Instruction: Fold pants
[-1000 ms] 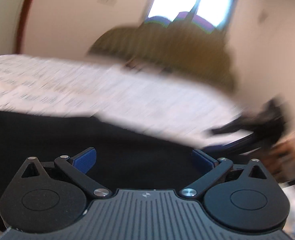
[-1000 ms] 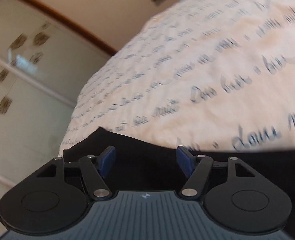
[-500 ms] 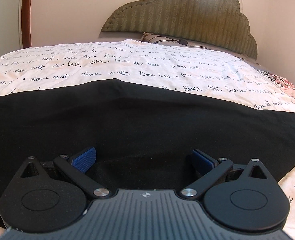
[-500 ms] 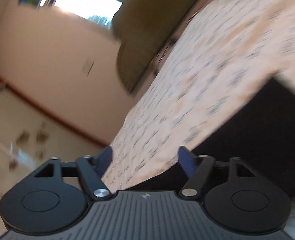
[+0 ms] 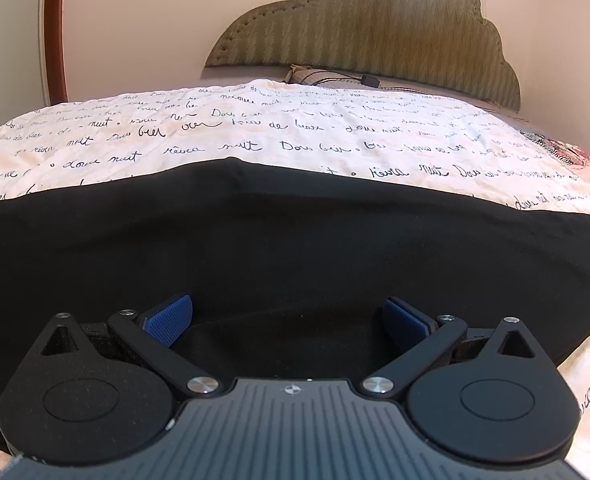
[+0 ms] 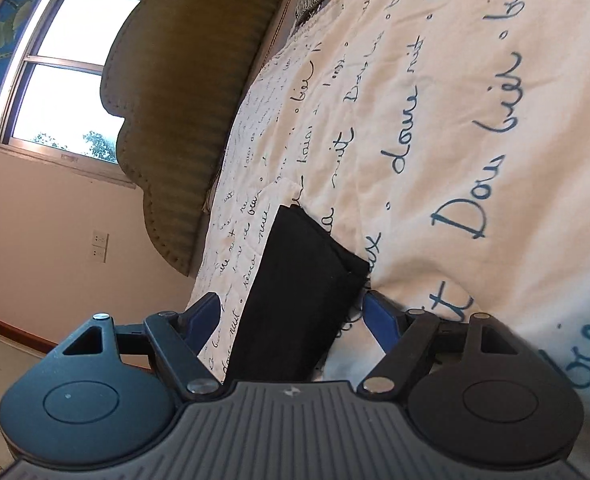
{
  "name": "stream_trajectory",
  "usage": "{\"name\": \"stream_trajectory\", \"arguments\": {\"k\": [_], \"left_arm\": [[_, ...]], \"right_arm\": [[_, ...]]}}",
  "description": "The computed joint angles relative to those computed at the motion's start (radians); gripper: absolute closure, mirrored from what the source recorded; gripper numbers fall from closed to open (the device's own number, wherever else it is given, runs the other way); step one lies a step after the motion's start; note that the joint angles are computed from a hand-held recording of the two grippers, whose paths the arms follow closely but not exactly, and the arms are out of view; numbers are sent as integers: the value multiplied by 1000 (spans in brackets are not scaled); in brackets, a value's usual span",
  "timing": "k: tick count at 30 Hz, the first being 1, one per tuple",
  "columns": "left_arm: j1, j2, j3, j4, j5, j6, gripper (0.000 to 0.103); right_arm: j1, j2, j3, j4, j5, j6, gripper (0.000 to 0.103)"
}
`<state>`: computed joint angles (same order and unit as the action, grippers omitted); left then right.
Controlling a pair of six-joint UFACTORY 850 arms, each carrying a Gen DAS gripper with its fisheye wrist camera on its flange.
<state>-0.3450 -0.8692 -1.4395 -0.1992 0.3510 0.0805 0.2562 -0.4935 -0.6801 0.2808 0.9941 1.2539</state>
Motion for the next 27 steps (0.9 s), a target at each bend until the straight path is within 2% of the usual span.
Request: {"name": "stream_trajectory", "arguments": {"k": [3,4,5,9,12,15,18,19,21,22,23,24,25,27], "left_arm": [[-4,1,0,-39,0,43,0],[-7,1,0,-59,0,66,0],[-9,0,-1,-77,0,86,0],[-13,0,-2,-123,0,136,0],[-16,1,0,-147,5,158,0],[-18,0,-2,-167,3,179,0],[-19,1,-1,-170,4,182,0],[-19,2,0,-169,5,180,0],[-19,3,3,-172,9,182,0],[-19,3,4,-175,11,184,0],[-19,3,3,-175,10,185,0],[-19,3,3,-175,10,185,0],[-20,3,3,-180,9,189,0],[-21,4,4,-190,9,200,0]], "right_arm": [[0,8,-27,20,-67,-40,19],[-1,12,-24,10,-54,-41,9],[0,9,-30,10,-53,-42,4],[11,48,-19,22,-134,-4,5],[-2,40,-22,-146,-129,133,5],[-12,24,-49,-174,-147,103,4],[-19,2,-18,-69,37,105,4],[-9,-6,-8,22,85,84,5],[3,-33,4,91,165,137,6],[6,-39,3,77,181,136,6],[4,-34,-2,43,155,93,6],[10,-20,-12,41,94,19,6],[27,-11,-29,81,29,-77,10],[40,-16,-54,140,-54,-143,45]]}}
